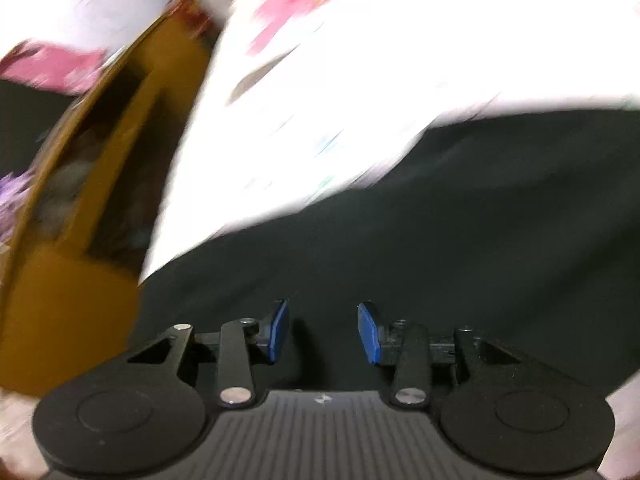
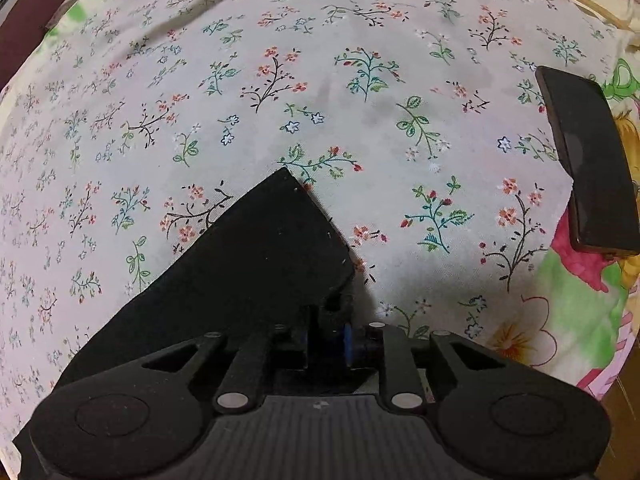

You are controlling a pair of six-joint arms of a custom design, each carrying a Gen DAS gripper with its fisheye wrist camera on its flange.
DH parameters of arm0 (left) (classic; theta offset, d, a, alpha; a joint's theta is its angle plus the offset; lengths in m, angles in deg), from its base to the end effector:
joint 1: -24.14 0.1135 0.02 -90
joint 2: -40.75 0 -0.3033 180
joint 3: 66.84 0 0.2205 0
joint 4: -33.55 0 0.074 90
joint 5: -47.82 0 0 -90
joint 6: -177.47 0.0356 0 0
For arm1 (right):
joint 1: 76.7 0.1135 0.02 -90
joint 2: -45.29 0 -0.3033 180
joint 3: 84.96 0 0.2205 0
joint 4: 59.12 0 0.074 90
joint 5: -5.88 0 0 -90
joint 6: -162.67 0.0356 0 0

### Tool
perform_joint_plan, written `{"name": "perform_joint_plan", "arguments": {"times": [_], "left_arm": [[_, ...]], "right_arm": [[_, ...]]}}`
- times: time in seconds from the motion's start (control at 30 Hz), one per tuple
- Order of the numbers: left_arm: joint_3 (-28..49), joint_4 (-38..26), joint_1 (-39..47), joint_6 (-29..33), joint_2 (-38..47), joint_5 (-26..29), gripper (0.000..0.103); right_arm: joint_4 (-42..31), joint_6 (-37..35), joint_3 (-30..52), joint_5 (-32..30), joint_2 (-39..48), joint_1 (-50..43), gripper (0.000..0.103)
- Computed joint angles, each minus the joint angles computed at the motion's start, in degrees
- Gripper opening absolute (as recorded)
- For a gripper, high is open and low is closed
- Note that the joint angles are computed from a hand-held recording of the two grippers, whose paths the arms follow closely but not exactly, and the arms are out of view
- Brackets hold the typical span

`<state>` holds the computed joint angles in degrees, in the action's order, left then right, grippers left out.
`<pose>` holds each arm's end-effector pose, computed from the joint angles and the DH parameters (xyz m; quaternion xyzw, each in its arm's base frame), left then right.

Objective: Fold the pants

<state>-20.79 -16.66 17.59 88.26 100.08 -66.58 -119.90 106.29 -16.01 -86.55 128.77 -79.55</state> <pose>0.1282 0.0001 0.2285 0.0125 0.9525 0.1942 0.2342 0.2266 -0.0098 0.2535 0.3077 0.9426 0.0542 0.1177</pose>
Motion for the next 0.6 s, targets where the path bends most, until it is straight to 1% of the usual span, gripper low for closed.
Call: {"name": "perform_joint_plan", "arguments": {"times": [0.03,0.07,0.1,0.17,0.27,0.33,0.37,0.4,0.47,0.53,0.6], "left_arm": [[1.2,0.6,-7.1,-4.2,1.5,0.4,0.048],[2.1,2.4,-12.8,-7.0,3.8,0.1,0.048],[2.8,4.4,-17.6,-8.9,6.3,0.7,0.048],[3.9,7.6,-23.9,-11.4,10.0,1.6,0.048],[6.6,9.6,-28.3,-13.5,14.7,6.2,0.048],[8.4,10.0,-32.0,-13.1,17.5,6.4,0.048],[8.9,10.2,-32.6,-12.1,18.3,7.1,0.048],[9.7,11.8,-32.6,-10.9,20.7,7.9,0.048],[13.3,11.1,-34.8,-11.5,24.5,8.4,0.048],[16.4,10.2,-36.6,-11.4,27.4,9.1,0.048],[19.0,9.8,-38.4,-10.6,29.7,9.7,0.048]], "right_arm": [[0.1,0.2,-0.1,0.0,-0.2,0.0,0.009],[0.3,0.2,-0.4,0.0,-0.6,-0.2,0.009],[0.6,0.3,-0.7,-0.2,-0.8,-0.4,0.009],[1.7,0.5,-1.5,-1.3,-1.2,-1.8,0.009],[2.8,-1.4,-3.2,-3.0,-3.3,-4.4,0.009],[4.0,-2.7,-5.0,-4.7,-5.0,-7.3,0.011],[4.0,-3.0,-6.1,-6.0,-6.5,-8.9,0.012],[4.3,-3.8,-7.1,-7.9,-7.4,-11.1,0.014],[4.2,-5.8,-8.4,-10.6,-9.3,-14.4,0.014],[3.3,-6.5,-8.7,-11.7,-11.6,-16.5,0.015],[1.9,-6.3,-8.8,-13.9,-14.3,-19.9,0.021]]}}
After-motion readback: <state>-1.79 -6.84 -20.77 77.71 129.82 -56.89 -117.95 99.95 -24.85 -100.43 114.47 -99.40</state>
